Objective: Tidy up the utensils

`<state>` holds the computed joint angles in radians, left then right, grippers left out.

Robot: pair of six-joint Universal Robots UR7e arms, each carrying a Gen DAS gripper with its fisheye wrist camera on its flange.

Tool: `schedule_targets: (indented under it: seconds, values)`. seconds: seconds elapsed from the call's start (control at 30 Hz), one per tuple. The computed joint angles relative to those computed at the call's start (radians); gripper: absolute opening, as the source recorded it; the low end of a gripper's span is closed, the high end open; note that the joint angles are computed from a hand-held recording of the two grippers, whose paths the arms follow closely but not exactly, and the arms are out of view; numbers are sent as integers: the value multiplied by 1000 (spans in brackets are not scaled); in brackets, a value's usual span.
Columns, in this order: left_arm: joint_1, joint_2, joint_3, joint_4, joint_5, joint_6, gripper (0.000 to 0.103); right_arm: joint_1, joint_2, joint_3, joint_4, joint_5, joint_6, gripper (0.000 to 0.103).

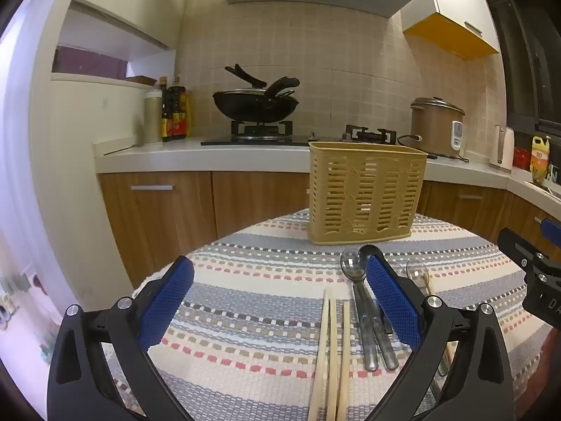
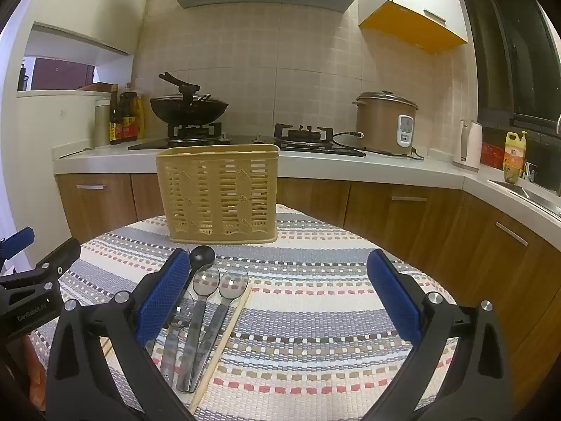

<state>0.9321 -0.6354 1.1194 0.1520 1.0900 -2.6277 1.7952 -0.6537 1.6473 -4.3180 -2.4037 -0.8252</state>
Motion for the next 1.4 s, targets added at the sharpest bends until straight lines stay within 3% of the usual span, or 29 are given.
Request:
schedule_targets:
  seconds: [1.4]
  values:
    - [-3, -9, 23, -36, -21, 6, 96, 5, 3, -7, -7, -9, -17, 97]
